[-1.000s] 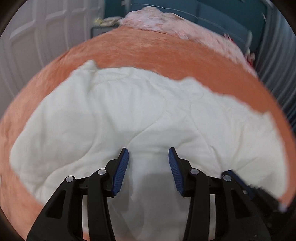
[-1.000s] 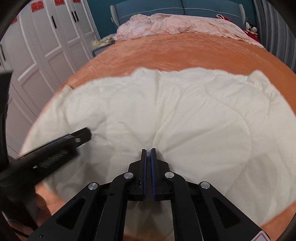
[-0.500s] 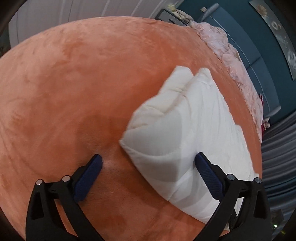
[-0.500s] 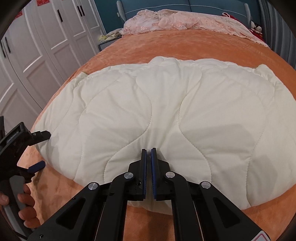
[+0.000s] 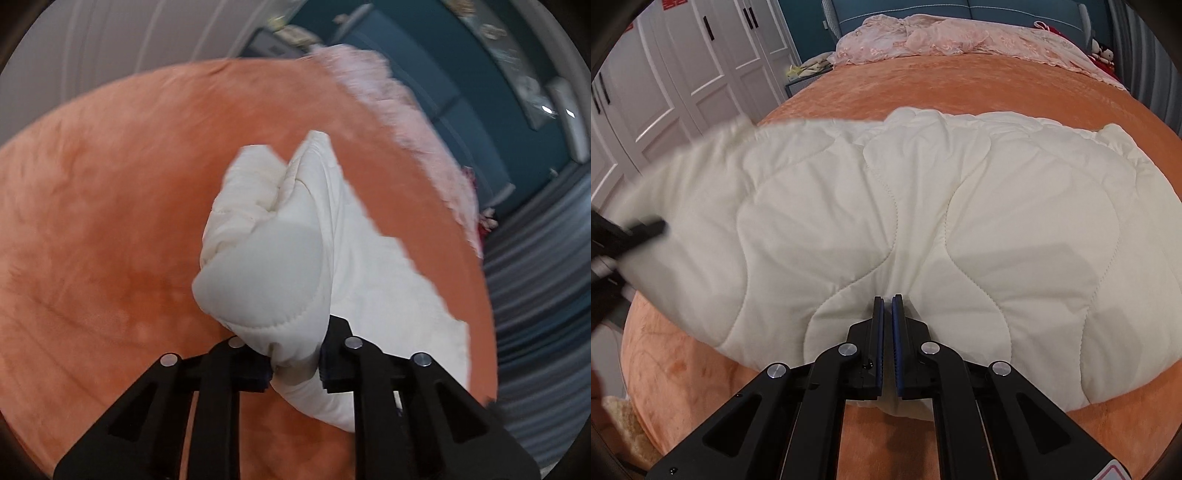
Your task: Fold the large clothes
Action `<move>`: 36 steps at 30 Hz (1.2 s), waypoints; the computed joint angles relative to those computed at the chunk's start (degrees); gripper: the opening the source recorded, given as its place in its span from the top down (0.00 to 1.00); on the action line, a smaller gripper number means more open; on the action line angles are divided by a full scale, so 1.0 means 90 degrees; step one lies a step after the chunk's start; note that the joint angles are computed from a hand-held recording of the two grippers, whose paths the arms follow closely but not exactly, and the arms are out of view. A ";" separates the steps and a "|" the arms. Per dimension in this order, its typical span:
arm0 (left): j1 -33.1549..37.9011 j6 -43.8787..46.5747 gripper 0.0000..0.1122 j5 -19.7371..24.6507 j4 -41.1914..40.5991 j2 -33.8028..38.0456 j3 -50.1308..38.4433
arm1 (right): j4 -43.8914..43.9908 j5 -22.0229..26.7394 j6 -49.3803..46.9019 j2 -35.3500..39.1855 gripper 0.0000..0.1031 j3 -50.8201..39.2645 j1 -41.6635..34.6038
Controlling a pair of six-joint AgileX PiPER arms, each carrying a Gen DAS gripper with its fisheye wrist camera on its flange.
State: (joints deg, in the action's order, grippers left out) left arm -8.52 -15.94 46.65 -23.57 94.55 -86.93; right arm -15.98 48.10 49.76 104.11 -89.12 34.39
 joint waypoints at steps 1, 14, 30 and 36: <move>-0.0071 0.0009 0.87 0.0083 0.0029 -0.0134 -0.0060 | 0.0066 0.0003 -0.0033 -0.0057 0.93 0.0027 0.0010; -0.1582 -0.0610 0.88 0.1227 0.1170 0.0040 -0.2190 | 0.1394 -0.1033 -0.0994 -0.0792 0.93 0.0812 0.0504; -0.4075 -0.1091 0.84 0.1930 0.1952 0.2744 -0.3899 | 0.0655 0.0587 -0.0686 -0.4897 0.81 0.3631 -0.1121; -0.3743 -0.0915 0.51 0.2036 0.1437 0.2015 -0.3729 | -0.0260 0.0731 -0.0198 -0.4808 0.48 0.3029 -0.0643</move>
State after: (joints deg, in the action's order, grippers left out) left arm -42.21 -24.18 64.97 -10.64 112.69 -120.50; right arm -18.33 54.68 47.98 60.83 -61.86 28.59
